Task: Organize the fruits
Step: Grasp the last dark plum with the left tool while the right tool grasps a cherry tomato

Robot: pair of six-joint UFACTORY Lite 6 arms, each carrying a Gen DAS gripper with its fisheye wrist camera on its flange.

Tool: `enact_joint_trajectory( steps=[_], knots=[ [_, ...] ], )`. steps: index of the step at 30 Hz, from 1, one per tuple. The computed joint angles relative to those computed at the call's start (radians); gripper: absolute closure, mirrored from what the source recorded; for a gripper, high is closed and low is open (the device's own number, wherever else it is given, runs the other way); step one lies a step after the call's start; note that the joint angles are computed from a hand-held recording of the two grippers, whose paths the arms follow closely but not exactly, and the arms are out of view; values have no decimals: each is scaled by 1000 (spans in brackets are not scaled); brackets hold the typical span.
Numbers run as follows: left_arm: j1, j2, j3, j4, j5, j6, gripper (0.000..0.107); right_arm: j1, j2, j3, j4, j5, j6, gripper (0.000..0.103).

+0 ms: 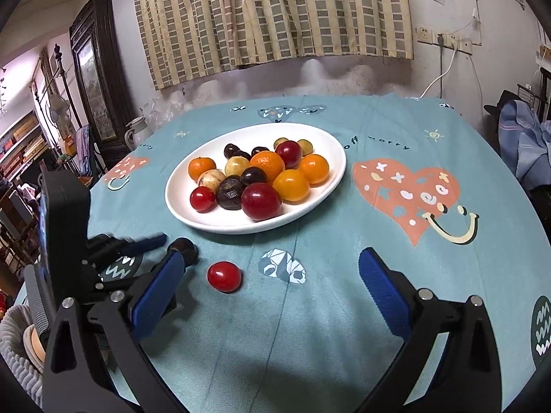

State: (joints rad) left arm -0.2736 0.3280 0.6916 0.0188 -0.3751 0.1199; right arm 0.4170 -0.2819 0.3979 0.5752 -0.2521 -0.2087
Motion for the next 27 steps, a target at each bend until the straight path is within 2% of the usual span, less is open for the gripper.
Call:
enact_joint_trajectory(
  steps=[4,7,10,12,15,19,22,23,24,27],
  knots=[
    [3,-11,-18,16,-16,-20,78,-15,-5,-1,-63,13,60,1],
    [-5,-53,-59,-97,-63,75,79,-19,5,2,-140,16,130,1],
    [17,-144,-115,-133,-106,79,79,0,75,28,-205,6,185,1],
    [29,-188,-137,-167,-122,94,79,35,175,84,-163,7,130,2],
    [60,-237,-153,-136,-114,59,79,93,303,175,3,3,-55,2],
    [71,-250,-151,-115,-101,34,79,128,357,234,94,5,-155,7],
    [67,-248,-153,-111,-100,37,79,132,433,295,141,32,-217,17],
    [63,-247,-154,-113,-100,42,79,127,462,314,131,46,-215,26],
    [60,-246,-157,-115,-104,43,79,118,494,335,93,70,-185,39],
    [62,-242,-155,-102,-99,37,79,116,497,330,91,67,-195,49]
  ],
)
